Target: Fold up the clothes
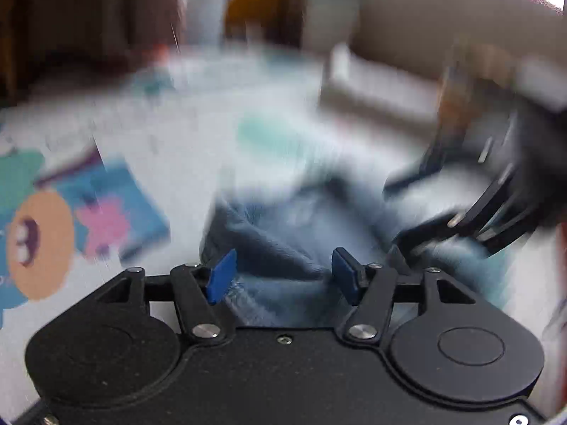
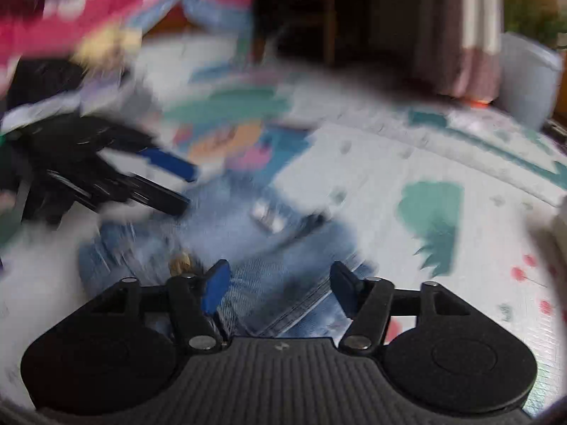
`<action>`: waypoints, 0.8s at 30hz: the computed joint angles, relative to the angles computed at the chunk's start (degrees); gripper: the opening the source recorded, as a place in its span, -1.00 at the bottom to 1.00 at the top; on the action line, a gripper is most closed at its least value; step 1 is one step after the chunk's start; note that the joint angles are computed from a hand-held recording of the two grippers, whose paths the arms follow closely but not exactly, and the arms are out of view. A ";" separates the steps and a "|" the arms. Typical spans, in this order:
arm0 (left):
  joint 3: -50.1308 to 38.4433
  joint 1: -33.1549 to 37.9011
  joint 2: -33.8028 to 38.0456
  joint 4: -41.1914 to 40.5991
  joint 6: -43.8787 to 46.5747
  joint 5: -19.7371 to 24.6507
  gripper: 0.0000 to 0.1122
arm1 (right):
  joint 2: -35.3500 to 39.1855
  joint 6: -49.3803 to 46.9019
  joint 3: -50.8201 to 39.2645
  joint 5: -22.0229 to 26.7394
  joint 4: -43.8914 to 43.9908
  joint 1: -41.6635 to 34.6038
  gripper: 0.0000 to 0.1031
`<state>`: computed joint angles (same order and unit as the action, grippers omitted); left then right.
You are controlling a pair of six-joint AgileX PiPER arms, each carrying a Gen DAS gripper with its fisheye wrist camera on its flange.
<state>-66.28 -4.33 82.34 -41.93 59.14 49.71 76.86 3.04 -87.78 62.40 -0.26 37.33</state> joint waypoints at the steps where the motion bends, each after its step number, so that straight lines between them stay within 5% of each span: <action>1: 0.28 -0.90 0.26 0.29 2.09 -1.71 0.07 | 1.78 0.40 -0.57 1.09 -0.25 -0.10 0.26; 4: 0.00 0.68 -3.10 -1.60 -0.83 -0.38 0.05 | 2.53 2.45 -3.22 2.72 -4.43 2.72 0.23; 11: 10.10 3.54 -16.21 -10.30 9.86 4.92 0.05 | -7.42 2.83 4.45 -3.81 -11.85 15.34 0.17; 15: 20.89 -1.52 -17.45 -8.87 18.58 -3.46 0.00 | -7.08 8.36 7.69 -1.38 -7.44 13.39 0.20; 16: 22.96 -1.29 -16.42 -11.04 20.85 -5.43 0.14 | -6.93 10.61 8.87 -2.11 -6.24 12.31 0.21; 19: 18.55 -0.07 -13.36 -8.71 14.85 -2.18 0.07 | -4.85 13.11 4.35 0.59 -11.50 16.23 0.13; 24: 18.01 -0.07 -19.40 -12.95 16.41 0.59 -0.01 | -9.46 24.29 5.08 -0.90 -20.84 24.07 0.01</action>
